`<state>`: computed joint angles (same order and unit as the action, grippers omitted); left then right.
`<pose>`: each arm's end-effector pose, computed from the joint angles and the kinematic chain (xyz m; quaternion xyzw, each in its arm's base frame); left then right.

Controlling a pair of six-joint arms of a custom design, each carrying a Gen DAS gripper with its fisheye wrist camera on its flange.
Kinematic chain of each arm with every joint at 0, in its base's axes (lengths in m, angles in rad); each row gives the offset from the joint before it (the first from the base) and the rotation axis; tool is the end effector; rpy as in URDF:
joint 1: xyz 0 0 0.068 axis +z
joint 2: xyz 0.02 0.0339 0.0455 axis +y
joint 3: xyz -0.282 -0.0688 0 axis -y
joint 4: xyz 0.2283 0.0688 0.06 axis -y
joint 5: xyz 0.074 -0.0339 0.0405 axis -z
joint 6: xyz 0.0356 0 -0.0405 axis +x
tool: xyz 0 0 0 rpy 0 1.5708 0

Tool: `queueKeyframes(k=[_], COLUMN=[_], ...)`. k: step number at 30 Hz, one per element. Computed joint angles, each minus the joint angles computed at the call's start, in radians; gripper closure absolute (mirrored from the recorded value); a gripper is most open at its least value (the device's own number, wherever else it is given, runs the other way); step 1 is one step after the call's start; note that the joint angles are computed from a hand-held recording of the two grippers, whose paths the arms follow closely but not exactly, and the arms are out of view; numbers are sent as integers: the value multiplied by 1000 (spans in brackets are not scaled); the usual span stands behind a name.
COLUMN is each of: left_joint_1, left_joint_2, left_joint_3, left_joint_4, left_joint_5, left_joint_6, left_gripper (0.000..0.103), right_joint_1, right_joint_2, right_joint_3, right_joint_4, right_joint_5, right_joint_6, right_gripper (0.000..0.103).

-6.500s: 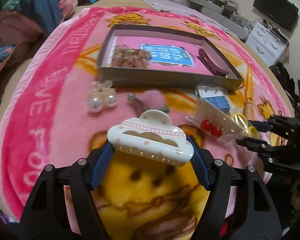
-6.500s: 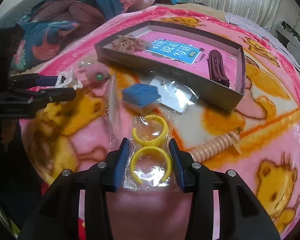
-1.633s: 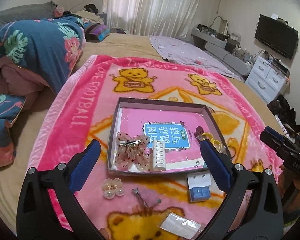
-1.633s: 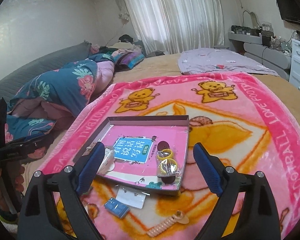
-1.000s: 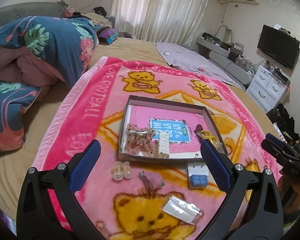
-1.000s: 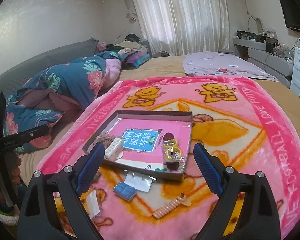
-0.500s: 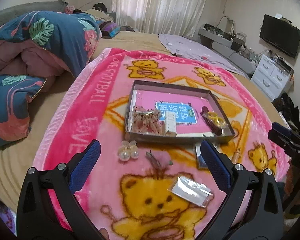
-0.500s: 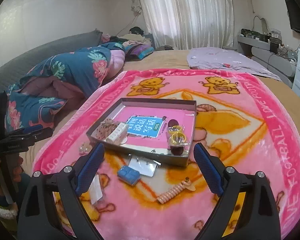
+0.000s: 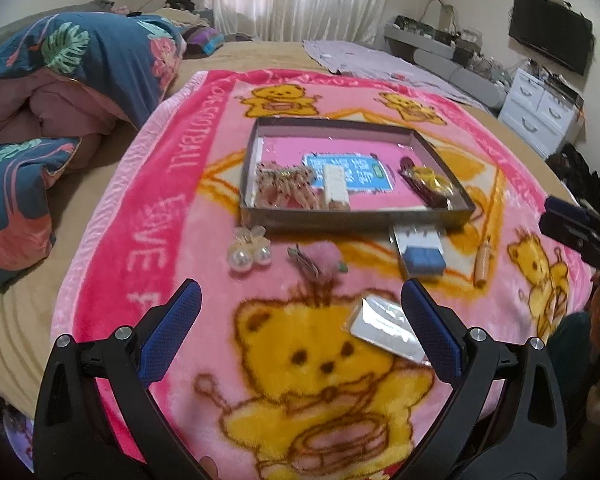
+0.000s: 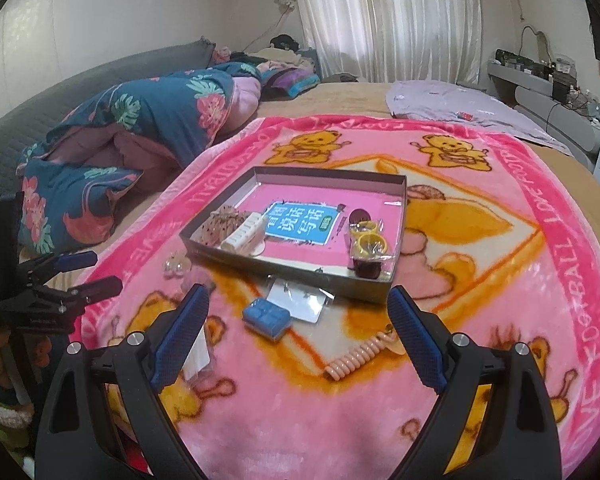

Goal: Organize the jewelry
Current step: 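Grasp the clear plastic packet with left tool while right tool grasps blue earring box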

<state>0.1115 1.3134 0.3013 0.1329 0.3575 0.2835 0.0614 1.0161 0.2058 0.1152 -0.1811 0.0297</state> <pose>0.1888 0.0086 0.1417 0.1396 0.9172 -0.0986 0.3599 0.1553 0.0160 0.1594 -0.0526 0.9012 0.1010 0.4181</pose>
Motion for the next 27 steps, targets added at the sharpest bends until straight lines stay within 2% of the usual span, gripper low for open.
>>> queueKeyframes(k=[7, 14, 27], left_joint_1=[-31, -84, -282], left_joint_2=[36, 138, 362], left_joint_3=[-58, -75, -92], left_joint_4=[59, 113, 337], left_joint_5=[-5, -8, -70], left_joint_6=[41, 72, 57], left_gripper=[10, 10, 10], right_joint_1=[37, 30, 24], right_joint_2=[55, 146, 432], right_joint_3=[-14, -22, -3], right_joint_4=[36, 100, 288], right_joint_5=[5, -21, -51], right_joint_6=[9, 12, 20], right_gripper=[13, 13, 13])
